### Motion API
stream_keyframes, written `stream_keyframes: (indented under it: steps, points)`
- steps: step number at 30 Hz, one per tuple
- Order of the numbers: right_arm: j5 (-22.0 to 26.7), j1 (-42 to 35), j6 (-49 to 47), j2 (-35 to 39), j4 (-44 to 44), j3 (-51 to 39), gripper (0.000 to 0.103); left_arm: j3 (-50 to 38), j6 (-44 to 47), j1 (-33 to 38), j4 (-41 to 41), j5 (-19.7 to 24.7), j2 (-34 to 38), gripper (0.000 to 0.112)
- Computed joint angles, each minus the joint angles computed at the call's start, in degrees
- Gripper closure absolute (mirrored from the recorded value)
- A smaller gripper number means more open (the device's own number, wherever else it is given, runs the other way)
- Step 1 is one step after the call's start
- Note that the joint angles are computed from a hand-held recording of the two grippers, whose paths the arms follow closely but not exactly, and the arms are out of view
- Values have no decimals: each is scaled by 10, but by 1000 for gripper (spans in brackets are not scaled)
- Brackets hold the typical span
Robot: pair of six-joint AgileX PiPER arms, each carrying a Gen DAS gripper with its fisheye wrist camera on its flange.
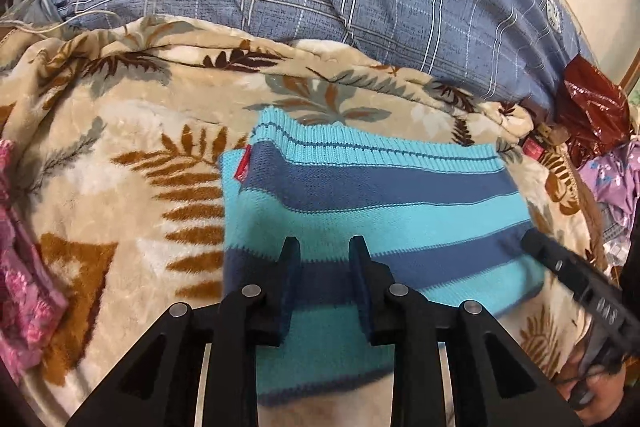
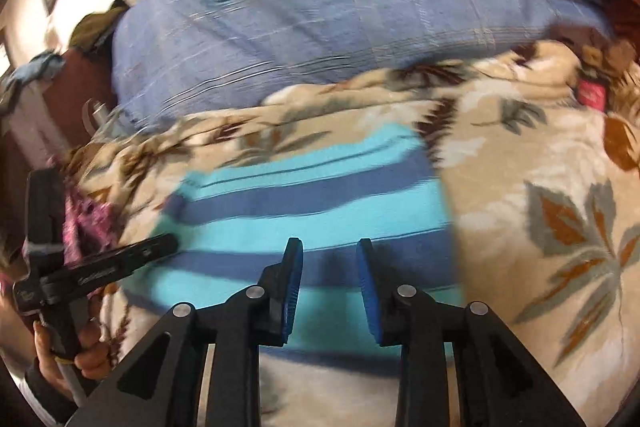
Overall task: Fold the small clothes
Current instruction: 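Lower the folded sweater onto the blanket and open both tools, then move both open tools to opposite ends of the folded sweater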
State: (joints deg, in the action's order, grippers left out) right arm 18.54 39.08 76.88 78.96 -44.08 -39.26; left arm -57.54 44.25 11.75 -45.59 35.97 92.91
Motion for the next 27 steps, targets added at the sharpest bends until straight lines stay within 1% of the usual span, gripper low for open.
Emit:
stream_keyframes:
  steps: [1, 2, 3, 4, 5, 6, 7, 8, 10, 12, 14, 17, 19, 22, 23, 25, 27]
  points:
    - [9, 29, 38, 10, -33, -5, 71, 8, 8, 6, -6, 2, -9, 86]
    - [7, 45, 66, 22, -55, -6, 69, 20, 16, 13, -11, 3, -19, 84]
    - [5, 53, 71, 34, -55, -8, 66, 31, 26, 18, -17, 3, -25, 84]
    - [12, 64, 60, 63, -38, -17, 63, 38, 36, 22, -21, 4, -29, 84]
    - [27, 76, 67, 91, -43, -25, 62, 41, 40, 24, -20, 6, -30, 84]
    - [40, 87, 94, 96, -70, -27, 62, 42, 43, 27, -20, 9, -31, 84]
    - [70, 105, 97, 96, -73, -37, 62, 41, 43, 31, -20, 16, -33, 84]
    - [91, 113, 83, 100, -55, -50, 63, 38, 42, 36, -19, 26, -34, 84]
    - [109, 123, 79, 88, -45, -58, 62, 31, 46, 48, -23, 45, -32, 84]
    - [129, 146, 105, 71, -70, -59, 62, 25, 52, 60, -27, 62, -31, 84]
    - [145, 167, 119, 71, -85, -66, 59, 20, 53, 68, -24, 67, -31, 83]
    - [194, 220, 132, 93, -109, -96, 53, 6, 57, 86, -23, 88, -24, 83]
    - [215, 246, 130, 118, -123, -118, 51, -10, 66, 103, -26, 112, -14, 83]
    - [232, 272, 103, 159, -124, -157, 45, -49, 50, 124, -7, 132, 10, 80]
    - [236, 280, 95, 170, -123, -166, 44, -72, 45, 136, -5, 153, 26, 78]
    - [240, 298, 75, 196, -121, -189, 42, -147, 24, 167, -6, 232, 86, 76]
    - [249, 316, 65, 224, -132, -208, 39, -219, -7, 184, -1, 297, 142, 76]
